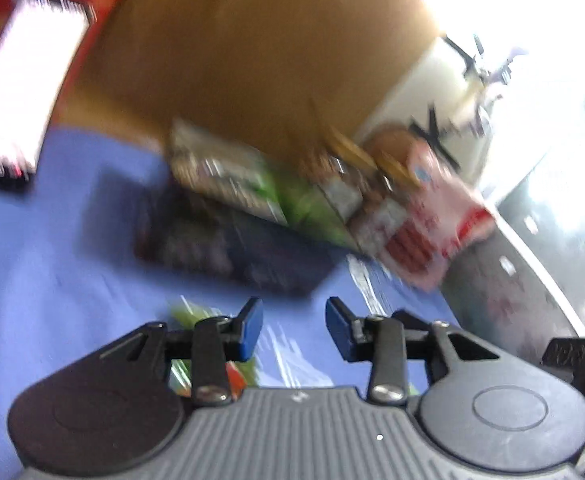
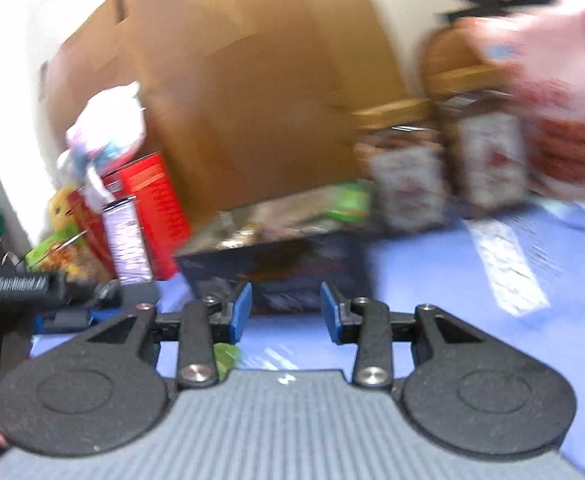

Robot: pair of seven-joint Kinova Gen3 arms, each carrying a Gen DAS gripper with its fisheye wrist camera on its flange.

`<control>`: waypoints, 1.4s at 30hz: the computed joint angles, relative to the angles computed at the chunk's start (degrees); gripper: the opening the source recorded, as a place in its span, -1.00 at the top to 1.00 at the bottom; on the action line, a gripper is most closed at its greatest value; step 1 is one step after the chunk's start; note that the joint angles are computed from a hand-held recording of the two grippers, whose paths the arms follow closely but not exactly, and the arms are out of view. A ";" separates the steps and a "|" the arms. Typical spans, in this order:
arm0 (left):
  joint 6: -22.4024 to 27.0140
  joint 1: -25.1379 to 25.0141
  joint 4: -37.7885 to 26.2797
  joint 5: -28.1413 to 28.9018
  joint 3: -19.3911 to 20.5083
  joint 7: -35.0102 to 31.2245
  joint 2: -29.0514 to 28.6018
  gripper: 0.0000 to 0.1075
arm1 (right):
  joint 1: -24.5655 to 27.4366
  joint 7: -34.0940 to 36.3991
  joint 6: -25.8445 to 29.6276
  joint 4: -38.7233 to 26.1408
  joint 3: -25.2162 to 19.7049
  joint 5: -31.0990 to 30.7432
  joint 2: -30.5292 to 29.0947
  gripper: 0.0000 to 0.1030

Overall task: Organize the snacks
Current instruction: 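Drop the peanut bag into the tin box from the left gripper, then grasp the light green packet with the left gripper, then carry the light green packet into the tin box and release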

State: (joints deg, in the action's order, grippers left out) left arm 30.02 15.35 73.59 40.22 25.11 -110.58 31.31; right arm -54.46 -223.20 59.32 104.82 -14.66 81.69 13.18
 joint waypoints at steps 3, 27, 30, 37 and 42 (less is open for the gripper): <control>3.62 1.51 -0.47 -0.29 0.90 -0.32 1.43 0.35 | -2.74 -5.94 6.13 3.57 -0.98 -4.98 -2.00 0.15; 11.79 13.83 -11.09 -10.62 -3.33 5.90 6.53 0.42 | -10.07 9.26 11.45 -0.68 -1.20 -8.37 3.42 0.28; 8.44 12.74 -9.01 -9.89 -2.89 4.33 4.77 0.42 | -9.88 11.74 11.50 -2.16 -0.48 -5.96 4.11 0.28; 5.49 10.88 -13.28 -9.91 -3.73 4.88 5.03 0.41 | -4.72 18.68 4.30 -6.54 2.62 1.20 5.20 0.28; 8.45 13.43 -25.19 -14.70 -7.98 11.79 9.79 0.41 | 1.25 23.26 -4.68 -10.51 5.08 3.49 6.42 0.28</control>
